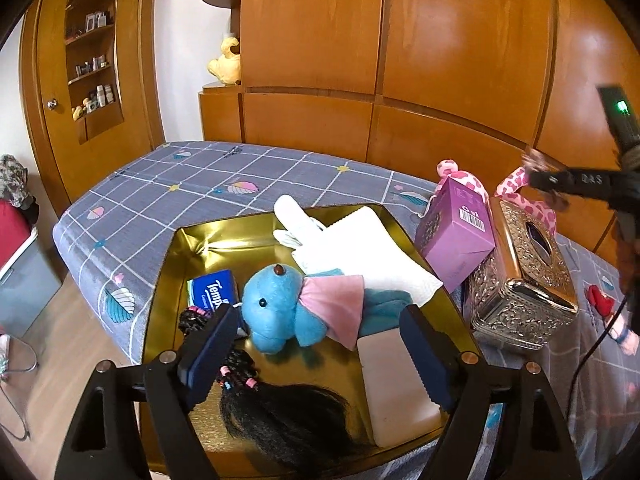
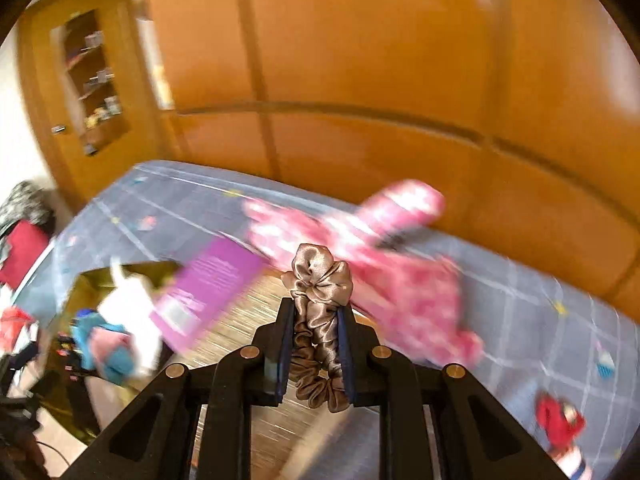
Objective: Organize soft objects
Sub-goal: 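Carry the brown scrunchie to the gold tray and release it with the right gripper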
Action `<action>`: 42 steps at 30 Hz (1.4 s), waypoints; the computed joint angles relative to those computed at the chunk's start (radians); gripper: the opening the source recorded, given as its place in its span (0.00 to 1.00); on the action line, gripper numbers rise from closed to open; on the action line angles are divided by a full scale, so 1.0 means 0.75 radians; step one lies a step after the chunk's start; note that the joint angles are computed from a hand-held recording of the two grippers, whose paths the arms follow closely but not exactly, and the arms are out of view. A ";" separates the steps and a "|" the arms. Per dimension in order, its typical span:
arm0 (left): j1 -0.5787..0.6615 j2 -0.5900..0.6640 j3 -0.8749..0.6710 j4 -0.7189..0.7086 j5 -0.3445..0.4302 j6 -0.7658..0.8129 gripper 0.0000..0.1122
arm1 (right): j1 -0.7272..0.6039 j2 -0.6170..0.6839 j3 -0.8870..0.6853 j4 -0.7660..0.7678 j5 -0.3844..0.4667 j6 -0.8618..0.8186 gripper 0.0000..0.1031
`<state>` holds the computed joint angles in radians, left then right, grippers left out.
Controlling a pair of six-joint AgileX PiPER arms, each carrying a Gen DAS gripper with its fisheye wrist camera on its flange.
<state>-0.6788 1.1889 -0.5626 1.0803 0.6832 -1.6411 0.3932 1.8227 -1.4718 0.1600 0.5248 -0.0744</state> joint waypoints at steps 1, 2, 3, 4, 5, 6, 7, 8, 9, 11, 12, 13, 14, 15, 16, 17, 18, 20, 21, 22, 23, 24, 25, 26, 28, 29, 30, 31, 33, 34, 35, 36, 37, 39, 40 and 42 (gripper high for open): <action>-0.011 -0.010 0.004 0.006 0.022 -0.006 0.74 | 0.027 0.027 -0.054 0.039 0.019 -0.047 0.19; -0.018 -0.015 0.006 0.009 0.037 -0.010 0.75 | 0.057 0.052 -0.099 0.074 0.036 -0.088 0.19; -0.024 -0.026 0.009 0.012 0.057 -0.012 0.75 | 0.104 0.042 -0.091 0.069 0.036 -0.075 0.19; -0.025 -0.034 0.012 0.012 0.067 -0.012 0.76 | 0.134 0.069 -0.130 0.108 0.055 -0.116 0.19; -0.024 -0.046 0.016 0.012 0.078 -0.012 0.76 | 0.164 0.083 -0.140 0.160 0.063 -0.165 0.19; -0.023 -0.059 0.021 0.013 0.090 -0.014 0.76 | 0.205 0.062 -0.097 0.187 0.056 -0.184 0.19; -0.022 -0.072 0.024 0.013 0.106 -0.014 0.76 | 0.233 0.080 -0.108 0.225 0.063 -0.220 0.19; -0.025 -0.084 0.027 0.016 0.125 -0.018 0.76 | 0.268 0.102 -0.110 0.275 0.056 -0.271 0.19; -0.029 -0.098 0.031 0.022 0.151 -0.023 0.76 | 0.306 0.077 -0.058 0.286 0.055 -0.277 0.19; -0.042 -0.119 0.038 0.033 0.190 -0.039 0.77 | 0.359 0.099 -0.040 0.348 0.059 -0.334 0.19; -0.041 -0.130 0.041 0.034 0.201 -0.040 0.77 | 0.388 0.107 -0.029 0.367 0.064 -0.351 0.19; -0.039 -0.139 0.043 0.036 0.213 -0.042 0.77 | 0.409 0.121 -0.022 0.394 0.069 -0.374 0.19; -0.033 -0.147 0.044 0.037 0.215 -0.038 0.77 | 0.429 0.137 -0.013 0.419 0.071 -0.390 0.19; -0.029 -0.153 0.045 0.036 0.216 -0.035 0.77 | 0.442 0.154 -0.006 0.436 0.065 -0.403 0.19; -0.029 -0.156 0.047 0.038 0.219 -0.036 0.77 | 0.451 0.170 -0.001 0.454 0.065 -0.418 0.19; -0.023 -0.155 0.045 0.038 0.216 -0.032 0.77 | 0.466 0.182 0.010 0.471 0.066 -0.426 0.19; -0.014 -0.154 0.046 0.036 0.207 -0.026 0.77 | 0.475 0.184 0.025 0.487 0.061 -0.434 0.19; -0.001 -0.151 0.047 0.031 0.194 -0.019 0.77 | 0.487 0.177 0.067 0.540 0.050 -0.468 0.19; -0.002 -0.150 0.047 0.029 0.196 -0.021 0.77 | 0.497 0.189 0.065 0.549 0.044 -0.468 0.19; -0.001 -0.150 0.048 0.030 0.195 -0.021 0.77 | 0.507 0.194 0.068 0.553 0.039 -0.465 0.19; -0.001 -0.146 0.046 0.029 0.196 -0.023 0.77 | 0.515 0.198 0.075 0.557 0.032 -0.468 0.19; 0.002 -0.146 0.047 0.028 0.193 -0.024 0.78 | 0.523 0.203 0.079 0.552 0.028 -0.464 0.19; 0.007 -0.143 0.046 0.026 0.188 -0.024 0.78 | 0.535 0.212 0.075 0.540 0.022 -0.448 0.19; 0.013 -0.144 0.048 0.024 0.180 -0.022 0.78 | 0.547 0.229 0.053 0.514 0.026 -0.418 0.19; 0.018 -0.141 0.049 0.022 0.176 -0.021 0.78 | 0.566 0.237 0.057 0.467 0.019 -0.370 0.21; 0.020 -0.139 0.049 0.021 0.173 -0.019 0.78 | 0.575 0.245 0.053 0.442 0.014 -0.340 0.21; 0.022 -0.138 0.049 0.019 0.171 -0.018 0.78 | 0.580 0.258 0.043 0.424 0.014 -0.318 0.21; 0.024 -0.138 0.050 0.018 0.169 -0.018 0.78 | 0.587 0.266 0.041 0.408 0.010 -0.299 0.22; 0.031 -0.137 0.051 0.019 0.164 -0.017 0.78 | 0.592 0.273 0.038 0.378 0.008 -0.267 0.24; 0.034 -0.137 0.052 0.018 0.162 -0.017 0.79 | 0.598 0.278 0.037 0.349 0.005 -0.237 0.26; 0.036 -0.136 0.052 0.017 0.159 -0.018 0.79 | 0.602 0.281 0.036 0.323 0.006 -0.212 0.29; 0.038 -0.134 0.053 0.016 0.158 -0.019 0.79 | 0.604 0.282 0.040 0.309 0.000 -0.199 0.33; 0.039 -0.134 0.054 0.015 0.157 -0.019 0.79 | 0.605 0.278 0.045 0.302 -0.004 -0.191 0.35; 0.044 -0.132 0.055 0.014 0.150 -0.016 0.79 | 0.600 0.261 0.067 0.305 -0.017 -0.192 0.38; 0.044 -0.132 0.055 0.014 0.150 -0.016 0.79 | 0.600 0.256 0.073 0.301 -0.023 -0.187 0.39; 0.042 -0.131 0.054 0.015 0.153 -0.018 0.79 | 0.599 0.245 0.086 0.284 -0.039 -0.166 0.39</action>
